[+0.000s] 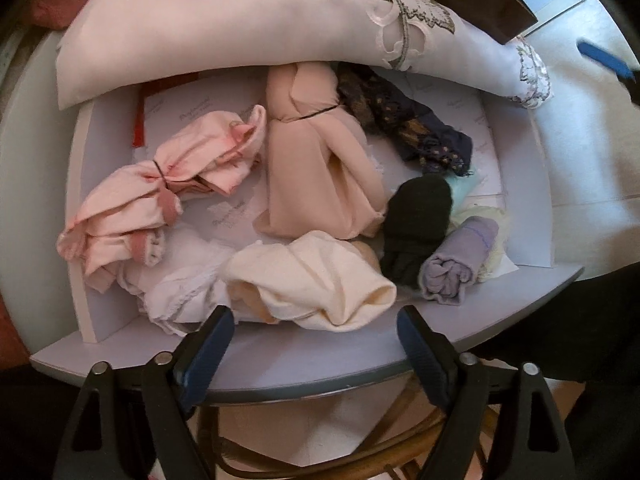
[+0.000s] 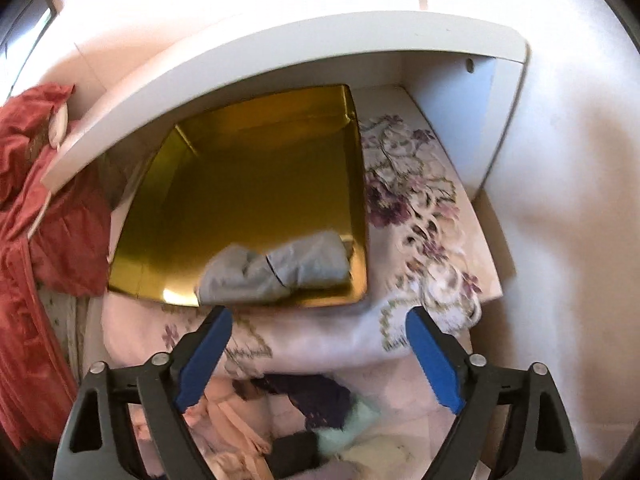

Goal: Organize soft objects
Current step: 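Move the right gripper back down over the open drawer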

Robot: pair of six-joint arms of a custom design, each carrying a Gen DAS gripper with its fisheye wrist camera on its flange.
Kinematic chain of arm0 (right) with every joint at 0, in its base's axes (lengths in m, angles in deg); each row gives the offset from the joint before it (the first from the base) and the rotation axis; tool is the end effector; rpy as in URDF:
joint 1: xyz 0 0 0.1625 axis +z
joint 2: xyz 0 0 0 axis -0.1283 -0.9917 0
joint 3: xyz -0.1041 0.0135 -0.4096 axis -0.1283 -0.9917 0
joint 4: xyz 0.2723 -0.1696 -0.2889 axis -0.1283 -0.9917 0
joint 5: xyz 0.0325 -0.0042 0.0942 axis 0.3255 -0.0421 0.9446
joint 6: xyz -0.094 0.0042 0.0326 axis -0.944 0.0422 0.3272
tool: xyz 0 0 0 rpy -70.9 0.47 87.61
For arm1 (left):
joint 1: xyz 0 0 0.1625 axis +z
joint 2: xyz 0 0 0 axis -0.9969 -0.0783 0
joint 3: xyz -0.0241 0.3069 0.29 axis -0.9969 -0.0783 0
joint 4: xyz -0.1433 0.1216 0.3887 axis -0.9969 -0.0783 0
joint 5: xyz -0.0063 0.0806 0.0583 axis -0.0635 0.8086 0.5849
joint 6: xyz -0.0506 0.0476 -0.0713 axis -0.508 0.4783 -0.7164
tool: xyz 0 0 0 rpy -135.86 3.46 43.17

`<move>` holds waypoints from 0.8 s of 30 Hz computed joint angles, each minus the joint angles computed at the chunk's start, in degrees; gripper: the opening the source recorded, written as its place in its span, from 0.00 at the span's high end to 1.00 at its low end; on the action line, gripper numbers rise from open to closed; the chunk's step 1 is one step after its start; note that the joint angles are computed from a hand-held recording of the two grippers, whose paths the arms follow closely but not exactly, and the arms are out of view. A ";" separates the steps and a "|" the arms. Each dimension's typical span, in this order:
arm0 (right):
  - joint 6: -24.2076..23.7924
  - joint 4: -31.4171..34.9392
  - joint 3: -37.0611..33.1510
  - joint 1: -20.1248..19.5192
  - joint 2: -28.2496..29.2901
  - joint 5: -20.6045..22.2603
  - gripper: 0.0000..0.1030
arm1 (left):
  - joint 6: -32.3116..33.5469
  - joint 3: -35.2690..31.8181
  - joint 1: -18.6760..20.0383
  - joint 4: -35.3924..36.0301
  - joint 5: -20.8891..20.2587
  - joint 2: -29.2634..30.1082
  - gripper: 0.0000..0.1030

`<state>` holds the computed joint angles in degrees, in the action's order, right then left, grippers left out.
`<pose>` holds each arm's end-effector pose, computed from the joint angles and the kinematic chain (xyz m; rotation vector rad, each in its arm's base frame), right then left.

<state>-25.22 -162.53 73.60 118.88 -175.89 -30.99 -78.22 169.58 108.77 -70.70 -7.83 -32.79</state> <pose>0.2247 -0.3278 0.2926 0.9397 -2.4900 0.3172 -0.2189 -0.2765 0.0681 -0.7520 2.4554 -0.4125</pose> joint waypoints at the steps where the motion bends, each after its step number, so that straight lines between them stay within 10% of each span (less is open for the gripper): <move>1: -0.08 0.88 0.23 0.00 -0.74 -0.73 0.10 | 0.25 0.33 0.11 -0.92 0.08 -0.16 0.15; 24: 3.54 19.17 4.76 -5.70 -11.88 -8.66 0.04 | -1.75 2.19 2.07 -1.41 0.22 -2.89 0.25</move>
